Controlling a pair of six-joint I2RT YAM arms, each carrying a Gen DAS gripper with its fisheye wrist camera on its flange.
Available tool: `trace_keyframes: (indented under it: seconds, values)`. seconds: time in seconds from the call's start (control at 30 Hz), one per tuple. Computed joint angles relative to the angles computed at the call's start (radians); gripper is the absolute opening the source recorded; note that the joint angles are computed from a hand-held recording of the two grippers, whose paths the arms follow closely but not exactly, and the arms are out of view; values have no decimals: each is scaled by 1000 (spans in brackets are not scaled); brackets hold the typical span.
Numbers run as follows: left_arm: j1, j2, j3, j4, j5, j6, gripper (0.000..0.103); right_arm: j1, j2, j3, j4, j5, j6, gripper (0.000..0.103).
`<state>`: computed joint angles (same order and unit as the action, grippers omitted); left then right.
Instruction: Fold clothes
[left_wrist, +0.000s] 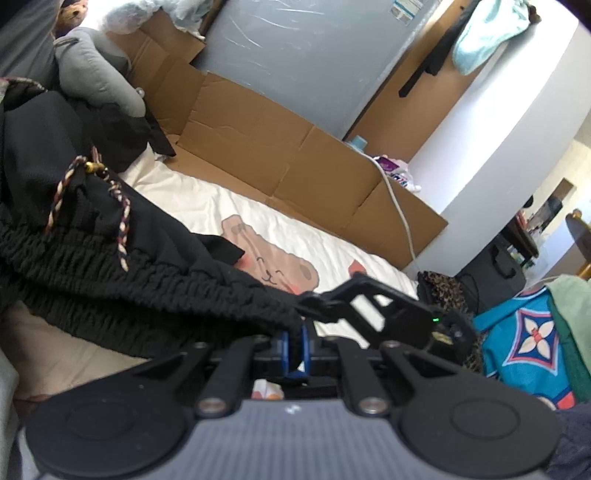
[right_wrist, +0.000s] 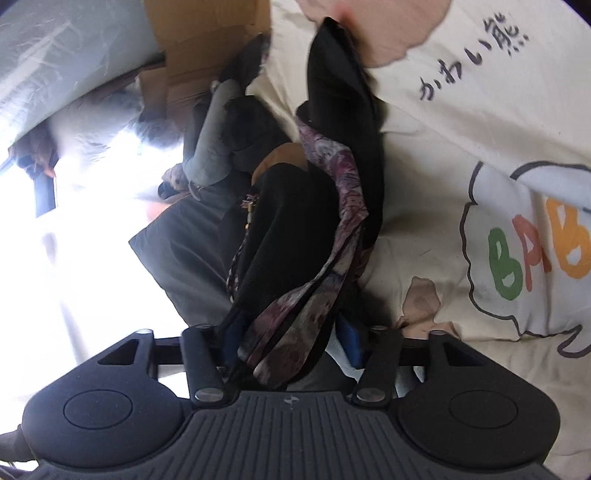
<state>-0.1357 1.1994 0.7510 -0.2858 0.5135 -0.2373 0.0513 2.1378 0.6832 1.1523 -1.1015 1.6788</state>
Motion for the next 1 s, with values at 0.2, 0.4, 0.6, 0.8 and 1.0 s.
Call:
trace_keyframes:
  seconds: [0.2, 0.4, 0.6, 0.8, 1.0]
  values:
    - [1, 19, 17, -34, -3, 28, 8, -16, -85, 47, -271, -17, -236, 8]
    - [19, 67, 78, -159, -29, 113, 20, -81, -211, 129, -747, 7, -619, 6]
    - [60, 54, 92, -192, -91, 132, 22, -176, -274, 249, -1153, 47, -976, 6]
    - [101, 67, 96, -178, -195, 108, 30, -302, -285, 364, -1450, 127, -1255, 6]
    - [86, 110, 91, -145, -259, 87, 33, -452, -237, 498, -1653, 229, -1473, 5]
